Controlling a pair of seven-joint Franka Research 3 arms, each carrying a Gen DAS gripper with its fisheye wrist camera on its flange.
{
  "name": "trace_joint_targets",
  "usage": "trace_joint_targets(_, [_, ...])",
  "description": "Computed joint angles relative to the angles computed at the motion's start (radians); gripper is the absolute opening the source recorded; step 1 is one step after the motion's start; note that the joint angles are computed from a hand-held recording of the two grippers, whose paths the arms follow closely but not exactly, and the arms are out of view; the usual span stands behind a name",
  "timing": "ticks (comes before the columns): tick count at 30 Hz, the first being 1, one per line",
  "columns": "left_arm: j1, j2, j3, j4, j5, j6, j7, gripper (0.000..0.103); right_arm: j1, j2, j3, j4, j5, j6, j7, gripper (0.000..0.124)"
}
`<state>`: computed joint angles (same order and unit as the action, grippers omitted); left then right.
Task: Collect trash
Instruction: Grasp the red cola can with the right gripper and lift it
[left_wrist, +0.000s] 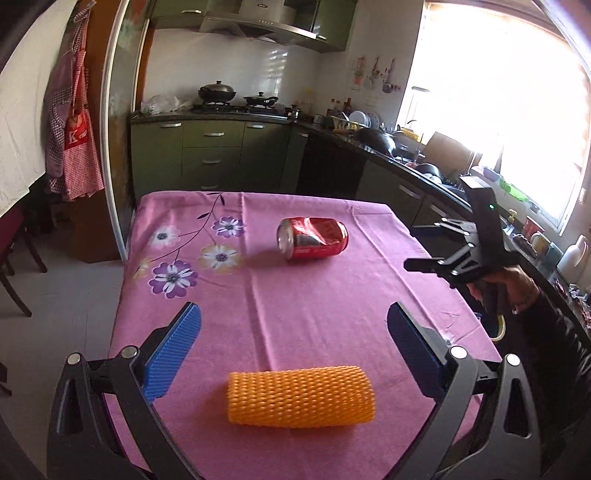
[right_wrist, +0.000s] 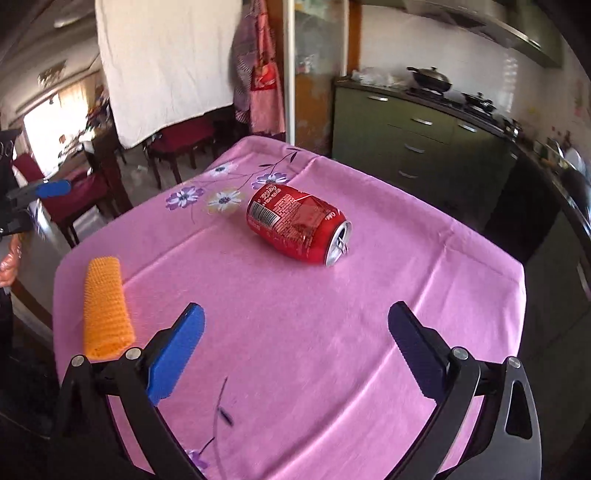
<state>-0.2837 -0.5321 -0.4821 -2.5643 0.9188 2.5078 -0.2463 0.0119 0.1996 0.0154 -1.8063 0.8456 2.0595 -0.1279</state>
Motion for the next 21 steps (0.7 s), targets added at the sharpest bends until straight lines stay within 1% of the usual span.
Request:
trace_joint_targets(2, [-0.002, -0.015, 0.011, -0.02, -0.007, 0.007, -0.003, 0.096, 0.04, 0.047, 0.019, 0.048, -0.068, 0.063, -0.013, 0.098])
trace_joint_targets(4, [0.003, -0.031, 0.02, -0.04, -0.008, 0.026, -0.012, 0.096, 0.084, 0.107, 0.034, 0.12, -0.176, 0.1, 0.008, 0.098])
trace_joint_targets(5, [0.008, -0.039, 0.025, -0.049, -0.006, 0.039, -0.015, 0.096, 0.106, 0.125, 0.043, 0.137, -0.216, 0.138, 0.014, 0.098])
trace_joint_targets(7, [0.017, -0.05, 0.027, -0.06, -0.01, 0.05, -0.016, 0.096, 0.145, 0.171, 0.054, 0.196, -0.312, 0.152, 0.042, 0.098])
trace_joint_targets(9, [0.028, -0.056, 0.027, -0.07, -0.018, 0.055, -0.024, 0.096, 0.174, 0.197, 0.067, 0.215, -0.381, 0.187, 0.033, 0.098])
trace_joint_targets(14, [0.042, -0.071, 0.038, -0.102, -0.048, 0.085, -0.025, 0.096, 0.239, 0.256, 0.072, 0.254, -0.548, 0.229, 0.052, 0.098])
trace_joint_targets(21, [0.053, -0.103, 0.039, -0.138, -0.09, 0.098, -0.01, 0.096, 0.288, 0.351, 0.067, 0.391, -0.665, 0.14, 0.149, 0.098])
